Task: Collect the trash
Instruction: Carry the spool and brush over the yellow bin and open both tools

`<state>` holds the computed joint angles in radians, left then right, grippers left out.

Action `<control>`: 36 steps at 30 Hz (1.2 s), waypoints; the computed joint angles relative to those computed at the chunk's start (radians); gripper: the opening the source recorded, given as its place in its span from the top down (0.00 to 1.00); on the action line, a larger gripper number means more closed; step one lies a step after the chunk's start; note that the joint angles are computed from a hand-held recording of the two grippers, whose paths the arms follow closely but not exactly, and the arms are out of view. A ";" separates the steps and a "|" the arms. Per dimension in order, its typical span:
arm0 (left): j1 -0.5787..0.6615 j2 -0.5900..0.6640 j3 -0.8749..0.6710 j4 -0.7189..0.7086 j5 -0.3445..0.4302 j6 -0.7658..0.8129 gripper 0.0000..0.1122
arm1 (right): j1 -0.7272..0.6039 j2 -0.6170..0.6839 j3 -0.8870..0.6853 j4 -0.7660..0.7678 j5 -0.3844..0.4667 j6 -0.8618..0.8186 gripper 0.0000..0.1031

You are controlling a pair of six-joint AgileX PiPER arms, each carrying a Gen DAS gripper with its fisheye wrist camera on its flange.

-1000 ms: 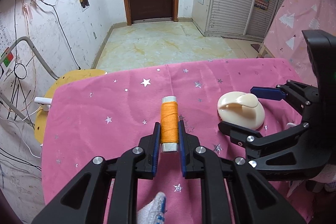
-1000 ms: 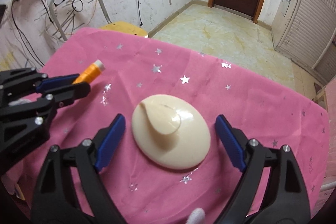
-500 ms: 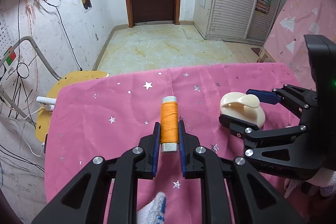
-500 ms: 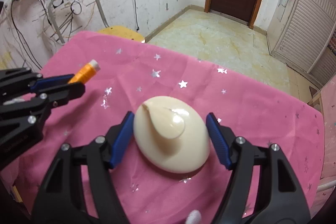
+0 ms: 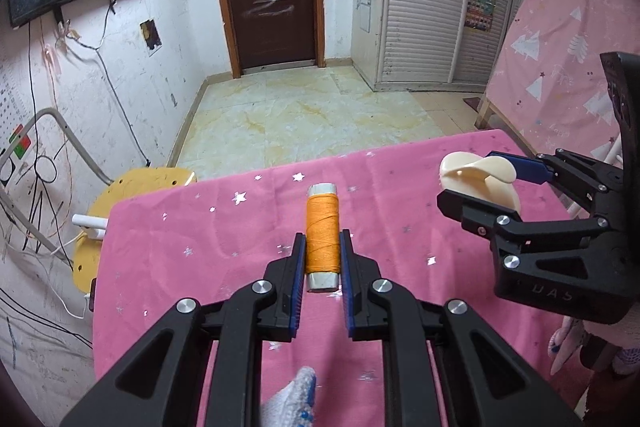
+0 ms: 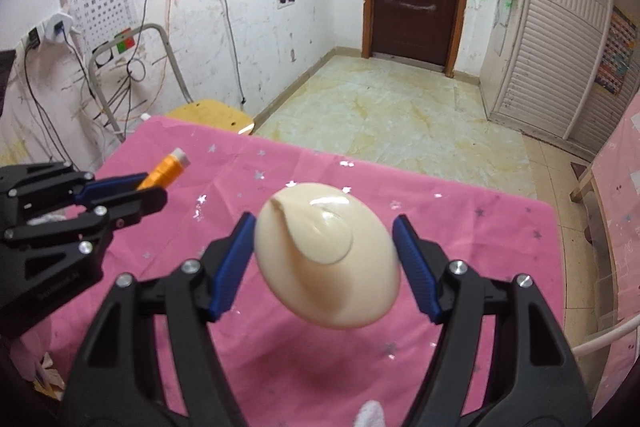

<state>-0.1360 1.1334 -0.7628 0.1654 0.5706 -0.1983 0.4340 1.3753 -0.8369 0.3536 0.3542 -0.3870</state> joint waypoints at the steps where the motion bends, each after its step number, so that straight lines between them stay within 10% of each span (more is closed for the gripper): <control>1: -0.025 -0.004 -0.006 0.022 0.008 -0.029 0.93 | -0.018 -0.022 0.010 0.019 0.005 -0.021 0.35; 19: -0.605 0.115 -0.172 0.453 0.214 -0.638 0.93 | -0.611 -0.298 0.153 0.561 0.290 -0.689 0.34; 36: -0.905 0.413 -0.448 0.536 0.308 -0.760 0.93 | -1.341 -0.153 0.122 0.758 0.702 -1.138 0.34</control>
